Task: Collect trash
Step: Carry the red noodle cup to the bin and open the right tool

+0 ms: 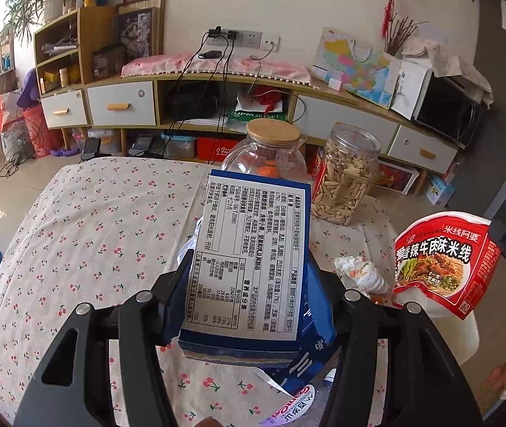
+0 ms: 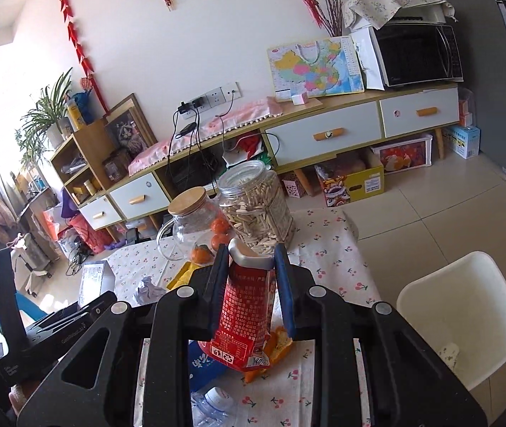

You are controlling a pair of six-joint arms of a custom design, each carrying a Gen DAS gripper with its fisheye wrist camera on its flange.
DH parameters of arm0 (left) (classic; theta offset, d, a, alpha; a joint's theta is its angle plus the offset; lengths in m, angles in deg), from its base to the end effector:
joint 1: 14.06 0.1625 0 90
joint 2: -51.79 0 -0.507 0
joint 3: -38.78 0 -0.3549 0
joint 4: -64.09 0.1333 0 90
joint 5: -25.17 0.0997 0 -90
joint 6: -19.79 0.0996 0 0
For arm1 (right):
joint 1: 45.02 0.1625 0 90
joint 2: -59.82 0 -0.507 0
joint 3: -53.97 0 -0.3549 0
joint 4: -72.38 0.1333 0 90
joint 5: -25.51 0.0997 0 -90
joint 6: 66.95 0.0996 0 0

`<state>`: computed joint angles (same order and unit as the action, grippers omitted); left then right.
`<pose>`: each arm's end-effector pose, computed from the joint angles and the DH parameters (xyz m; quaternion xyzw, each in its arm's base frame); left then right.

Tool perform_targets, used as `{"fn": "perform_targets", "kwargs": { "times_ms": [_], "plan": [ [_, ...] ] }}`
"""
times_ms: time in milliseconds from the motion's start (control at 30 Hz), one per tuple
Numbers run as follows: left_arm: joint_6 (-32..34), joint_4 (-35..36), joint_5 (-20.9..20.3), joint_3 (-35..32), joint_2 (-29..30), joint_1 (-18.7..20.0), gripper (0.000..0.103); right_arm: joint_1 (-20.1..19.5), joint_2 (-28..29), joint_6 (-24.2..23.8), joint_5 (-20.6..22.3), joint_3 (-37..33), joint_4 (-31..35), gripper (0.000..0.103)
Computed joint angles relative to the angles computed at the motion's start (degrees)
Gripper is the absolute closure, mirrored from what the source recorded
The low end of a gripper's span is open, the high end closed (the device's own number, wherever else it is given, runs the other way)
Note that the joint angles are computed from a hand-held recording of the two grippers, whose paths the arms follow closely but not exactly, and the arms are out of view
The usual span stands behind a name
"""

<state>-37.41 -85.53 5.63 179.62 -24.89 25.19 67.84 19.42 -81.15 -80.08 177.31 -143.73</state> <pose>-0.1414 -0.4089 0.2953 -0.0231 0.8162 -0.4471 0.3652 0.3188 -0.4821 0.1371 0.2455 -0.8894 0.3730 0.0982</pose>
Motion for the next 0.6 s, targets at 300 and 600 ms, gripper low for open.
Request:
{"fn": "perform_targets", "kwargs": {
  "times_ms": [300, 600],
  "plan": [
    [4.6, -8.2, -1.6, 0.0, 5.8, -0.8, 0.046, -4.0, -4.9, -0.6, -3.8, 3.2, -4.0, 0.078],
    [10.8, -17.4, -4.0, -1.2, 13.2, -1.6, 0.046, -8.7, -7.7, -1.0, -11.3, 4.5, -6.3, 0.078]
  ]
}}
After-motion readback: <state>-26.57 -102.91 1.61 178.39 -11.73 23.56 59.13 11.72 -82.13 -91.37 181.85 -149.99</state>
